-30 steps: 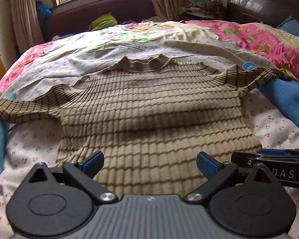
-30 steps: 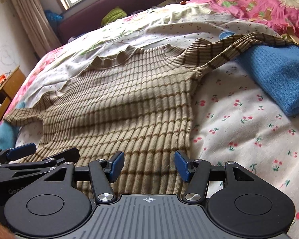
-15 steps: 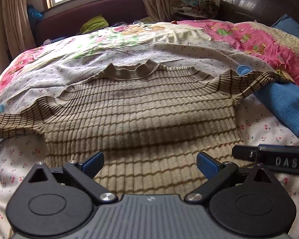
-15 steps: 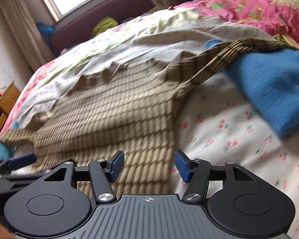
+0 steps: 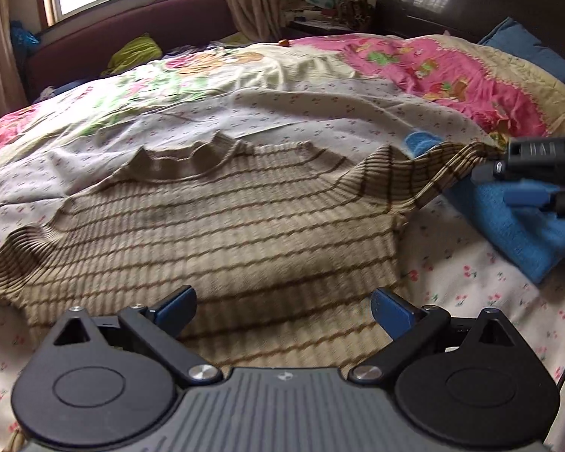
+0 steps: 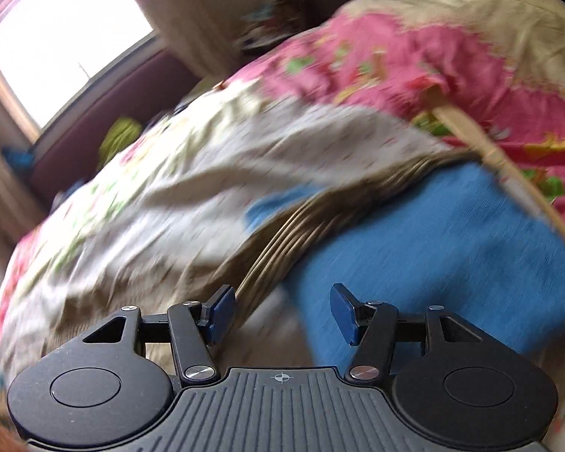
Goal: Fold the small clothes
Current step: 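Grasp the sleeve cuff with the right gripper and lift it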
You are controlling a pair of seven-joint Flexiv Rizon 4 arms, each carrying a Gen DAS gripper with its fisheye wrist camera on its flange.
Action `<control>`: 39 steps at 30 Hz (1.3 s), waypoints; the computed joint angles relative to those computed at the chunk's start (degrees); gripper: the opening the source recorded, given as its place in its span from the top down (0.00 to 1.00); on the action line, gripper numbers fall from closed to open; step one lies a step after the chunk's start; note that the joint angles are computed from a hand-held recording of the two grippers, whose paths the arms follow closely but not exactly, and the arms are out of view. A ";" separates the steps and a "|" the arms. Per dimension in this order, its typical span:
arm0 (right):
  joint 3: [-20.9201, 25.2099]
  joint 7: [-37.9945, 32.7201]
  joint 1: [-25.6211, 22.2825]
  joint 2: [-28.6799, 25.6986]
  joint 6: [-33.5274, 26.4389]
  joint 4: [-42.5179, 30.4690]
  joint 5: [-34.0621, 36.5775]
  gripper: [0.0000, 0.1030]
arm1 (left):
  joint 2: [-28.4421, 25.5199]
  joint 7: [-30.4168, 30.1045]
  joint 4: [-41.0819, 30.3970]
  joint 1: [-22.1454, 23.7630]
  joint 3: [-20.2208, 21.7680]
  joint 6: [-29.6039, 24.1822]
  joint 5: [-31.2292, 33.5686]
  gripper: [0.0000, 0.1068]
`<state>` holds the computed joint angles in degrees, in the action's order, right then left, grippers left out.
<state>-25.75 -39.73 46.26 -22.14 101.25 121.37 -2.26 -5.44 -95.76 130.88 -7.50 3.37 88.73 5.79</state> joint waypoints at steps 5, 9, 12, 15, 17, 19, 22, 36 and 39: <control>10.00 5.48 -13.50 -3.25 -3.27 -7.22 0.58 0.46 | -2.54 1.50 -2.07 -0.52 -1.12 1.77 -2.85 0.04; 21.58 8.47 -25.48 -6.16 -5.72 -12.44 0.33 0.49 | -4.51 1.28 -3.75 -1.57 -0.64 2.82 -3.61 0.04; 25.71 10.67 -29.78 -8.22 -5.99 -14.63 0.71 0.60 | -5.09 2.82 -3.57 -0.96 -2.04 3.11 -6.15 0.04; 24.62 13.11 -29.45 -9.63 -5.80 -15.52 0.42 0.70 | -5.16 3.88 -3.08 -1.31 -2.19 2.99 -7.53 0.04; 23.58 14.69 -28.83 -10.16 -5.08 -15.57 0.46 0.79 | -5.13 4.06 -2.87 -1.79 -1.83 2.79 -7.78 0.04; 21.88 15.58 -27.53 -10.22 -3.47 -14.91 0.32 0.86 | -4.86 4.10 -2.43 -2.06 -1.61 2.85 -8.00 0.04; 18.68 15.56 -24.84 -9.33 -1.06 -12.89 0.12 0.89 | -4.31 4.37 -1.56 -2.04 -1.51 3.36 -8.37 0.04; 27.39 -4.71 -18.55 -6.51 3.76 -18.75 -9.81 0.90 | 3.81 9.47 8.89 3.69 -2.46 8.85 -16.41 0.04; 30.41 -9.67 -15.31 -9.91 0.63 -24.05 -14.65 0.91 | 7.21 6.06 11.61 5.93 0.62 9.36 -12.18 0.04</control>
<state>4.66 -49.40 30.95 -32.04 101.88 97.32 -16.91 1.77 -89.71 142.49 -1.57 3.99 98.09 -6.39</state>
